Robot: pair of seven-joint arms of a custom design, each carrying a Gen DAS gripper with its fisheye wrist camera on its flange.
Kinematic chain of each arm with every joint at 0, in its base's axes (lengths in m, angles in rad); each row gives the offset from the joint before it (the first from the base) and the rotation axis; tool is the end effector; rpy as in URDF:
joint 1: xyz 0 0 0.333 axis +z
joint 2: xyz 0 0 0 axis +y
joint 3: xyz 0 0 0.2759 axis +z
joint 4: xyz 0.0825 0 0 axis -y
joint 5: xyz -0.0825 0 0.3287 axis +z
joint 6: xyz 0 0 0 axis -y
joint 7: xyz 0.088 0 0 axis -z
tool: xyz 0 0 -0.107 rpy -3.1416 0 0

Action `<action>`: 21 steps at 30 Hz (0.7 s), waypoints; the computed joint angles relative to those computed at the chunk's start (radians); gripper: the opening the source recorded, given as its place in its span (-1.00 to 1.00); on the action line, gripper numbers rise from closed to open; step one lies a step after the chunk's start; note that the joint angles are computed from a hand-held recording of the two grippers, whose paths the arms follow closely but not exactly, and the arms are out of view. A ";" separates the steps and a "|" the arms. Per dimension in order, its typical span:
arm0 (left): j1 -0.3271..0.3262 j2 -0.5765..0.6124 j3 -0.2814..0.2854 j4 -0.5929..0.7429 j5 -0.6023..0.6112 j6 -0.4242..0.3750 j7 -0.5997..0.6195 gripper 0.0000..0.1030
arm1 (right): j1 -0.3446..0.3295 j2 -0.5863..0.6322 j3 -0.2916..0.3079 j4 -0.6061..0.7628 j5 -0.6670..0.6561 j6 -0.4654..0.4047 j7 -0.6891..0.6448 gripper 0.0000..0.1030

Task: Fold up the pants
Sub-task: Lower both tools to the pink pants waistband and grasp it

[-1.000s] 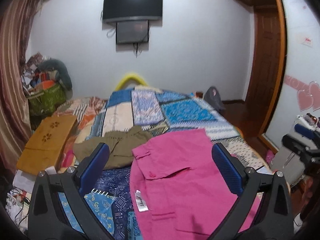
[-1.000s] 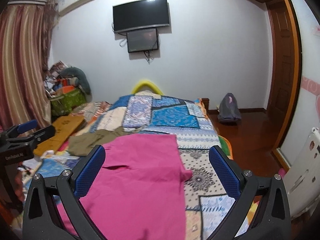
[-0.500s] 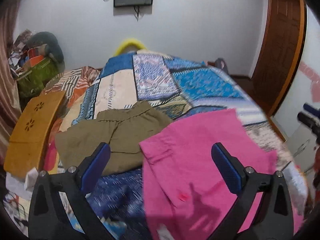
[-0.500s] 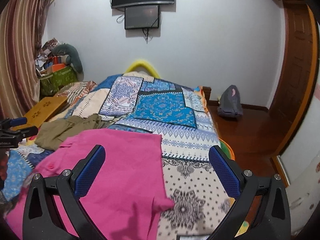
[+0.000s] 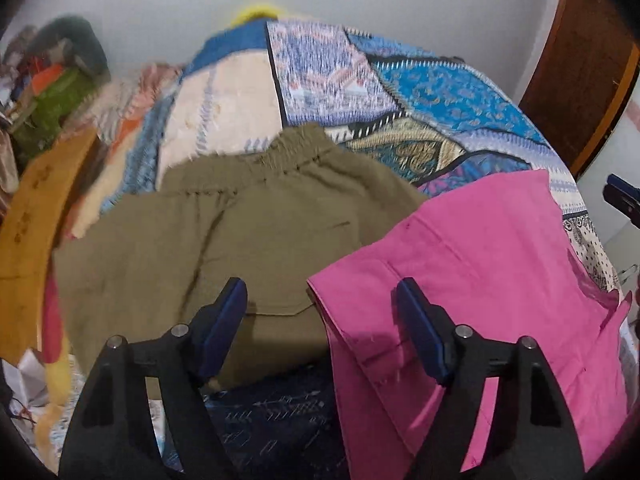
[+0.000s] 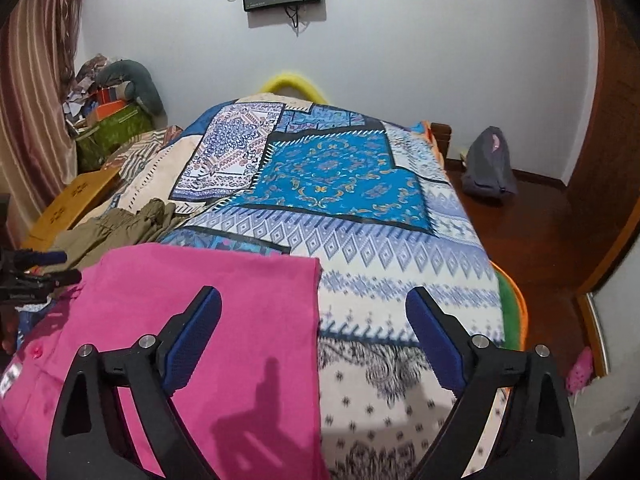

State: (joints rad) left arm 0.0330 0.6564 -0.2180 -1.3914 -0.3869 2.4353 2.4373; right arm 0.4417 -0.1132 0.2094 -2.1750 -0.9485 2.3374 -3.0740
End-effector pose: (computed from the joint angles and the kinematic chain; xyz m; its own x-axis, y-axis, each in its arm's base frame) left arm 0.6790 -0.0927 0.3657 -0.6821 -0.7280 0.0689 -0.6389 0.5475 -0.5404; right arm 0.4017 0.2926 0.4602 -0.3595 -0.9317 -0.0509 -0.6260 0.2813 -0.7273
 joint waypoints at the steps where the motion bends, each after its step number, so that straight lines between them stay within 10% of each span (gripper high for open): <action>1: -0.012 0.034 0.011 0.053 0.021 -0.040 -0.021 0.32 | -0.007 0.014 -0.010 0.008 0.007 0.019 -0.017 0.78; 15: -0.009 0.165 -0.005 0.245 0.051 -0.197 -0.025 0.13 | -0.061 0.166 -0.098 0.054 0.146 0.260 -0.220 0.33; 21: -0.002 0.165 -0.015 0.248 0.026 -0.239 -0.015 -0.38 | -0.060 0.174 -0.115 0.064 0.154 0.281 -0.233 0.08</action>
